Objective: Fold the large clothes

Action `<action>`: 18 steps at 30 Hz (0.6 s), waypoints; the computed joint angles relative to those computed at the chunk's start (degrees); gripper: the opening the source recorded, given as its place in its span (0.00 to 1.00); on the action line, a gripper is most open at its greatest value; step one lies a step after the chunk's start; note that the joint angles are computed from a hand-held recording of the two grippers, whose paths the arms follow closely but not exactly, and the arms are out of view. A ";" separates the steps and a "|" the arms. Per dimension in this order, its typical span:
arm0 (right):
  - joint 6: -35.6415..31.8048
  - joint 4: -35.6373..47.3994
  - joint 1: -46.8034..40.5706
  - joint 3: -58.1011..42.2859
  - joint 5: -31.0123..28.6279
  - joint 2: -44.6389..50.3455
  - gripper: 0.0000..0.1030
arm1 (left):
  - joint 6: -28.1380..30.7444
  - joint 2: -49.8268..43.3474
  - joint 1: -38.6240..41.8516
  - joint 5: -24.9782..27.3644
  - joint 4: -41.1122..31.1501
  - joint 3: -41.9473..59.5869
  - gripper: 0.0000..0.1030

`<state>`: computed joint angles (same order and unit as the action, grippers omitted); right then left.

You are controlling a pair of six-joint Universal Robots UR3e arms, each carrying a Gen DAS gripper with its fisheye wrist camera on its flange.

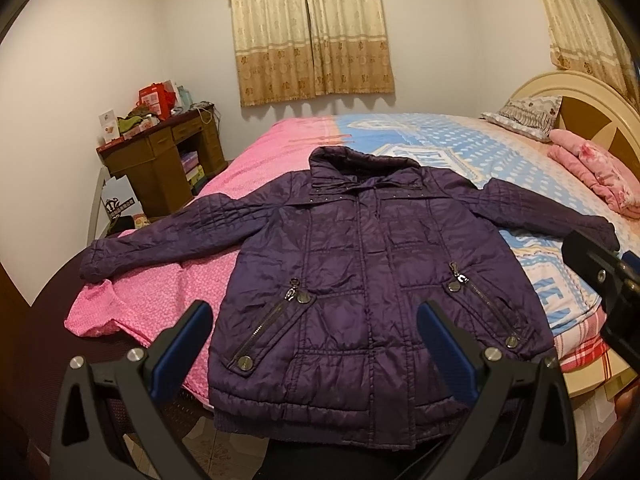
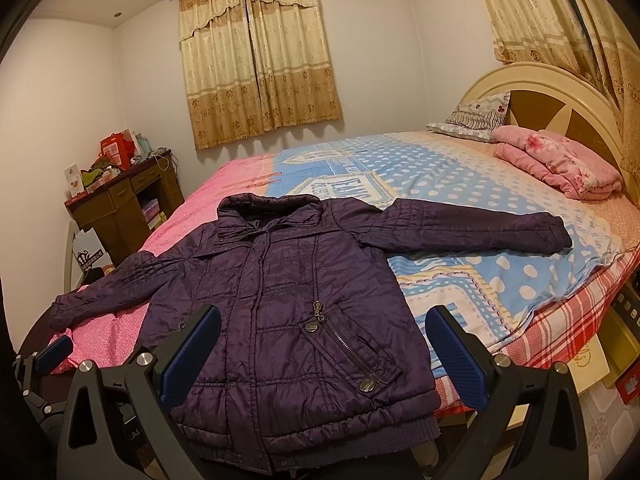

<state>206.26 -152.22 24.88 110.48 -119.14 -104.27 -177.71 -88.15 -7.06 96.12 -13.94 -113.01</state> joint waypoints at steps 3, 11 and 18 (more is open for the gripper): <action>0.04 0.31 -0.16 -0.10 0.30 0.05 0.99 | -0.11 0.17 0.44 -0.68 -0.77 0.17 1.00; 0.24 0.37 -0.14 -0.09 0.42 0.19 0.99 | 0.22 0.11 0.59 -1.01 -0.94 0.23 1.00; 0.37 0.36 -0.16 0.03 0.49 0.21 0.99 | 0.15 -0.05 0.42 -0.85 -0.91 0.36 1.00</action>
<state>206.63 -151.87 24.72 110.51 -118.65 -104.06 -177.56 -88.19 -6.64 95.27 -14.85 -112.65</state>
